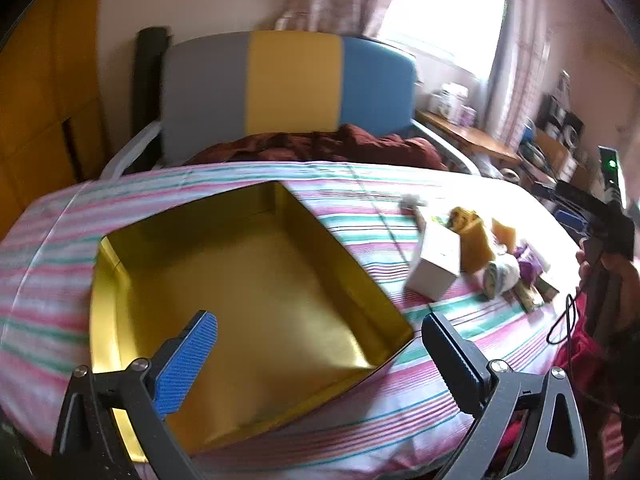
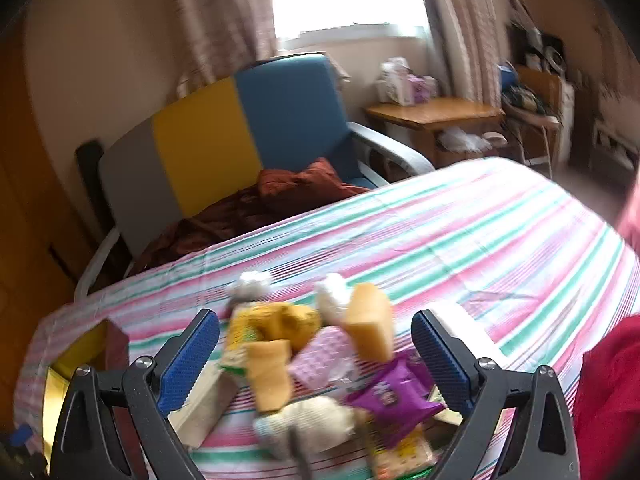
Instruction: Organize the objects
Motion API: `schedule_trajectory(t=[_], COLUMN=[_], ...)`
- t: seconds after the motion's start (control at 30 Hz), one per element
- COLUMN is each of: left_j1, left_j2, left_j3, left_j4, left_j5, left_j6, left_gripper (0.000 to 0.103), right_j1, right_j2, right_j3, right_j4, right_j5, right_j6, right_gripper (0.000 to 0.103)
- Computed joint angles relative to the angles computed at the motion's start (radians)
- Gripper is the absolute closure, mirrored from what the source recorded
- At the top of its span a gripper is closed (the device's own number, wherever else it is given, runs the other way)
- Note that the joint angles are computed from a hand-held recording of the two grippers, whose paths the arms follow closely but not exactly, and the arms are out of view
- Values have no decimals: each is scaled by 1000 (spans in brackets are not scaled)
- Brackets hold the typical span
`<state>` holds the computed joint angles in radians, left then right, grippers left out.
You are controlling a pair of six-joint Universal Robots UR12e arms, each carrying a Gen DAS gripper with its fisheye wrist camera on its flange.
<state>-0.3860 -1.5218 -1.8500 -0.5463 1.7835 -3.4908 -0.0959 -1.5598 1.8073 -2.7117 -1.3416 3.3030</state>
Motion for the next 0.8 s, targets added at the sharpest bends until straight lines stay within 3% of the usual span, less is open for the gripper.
schedule_trajectory(t=[0.2, 0.4, 0.63, 0.8], left_j1=[-15, -34, -55, -52], left_j2=[-74, -159, -256, -317], left_j3=[77, 184, 293, 359], left_j4=[-3, -84, -154, -216], left_j5=[-61, -97, -80, -88], left_j6=[89, 171, 276, 308], left_gripper=[0, 0, 0, 0], right_j1=[-59, -66, -57, -50], right_j2=[6, 4, 12, 16], right_j3=[3, 2, -10, -17], right_j4=[42, 77, 115, 135], right_j5=[99, 142, 177, 200], right_j6=[129, 109, 76, 33], right_gripper=[4, 4, 4, 4])
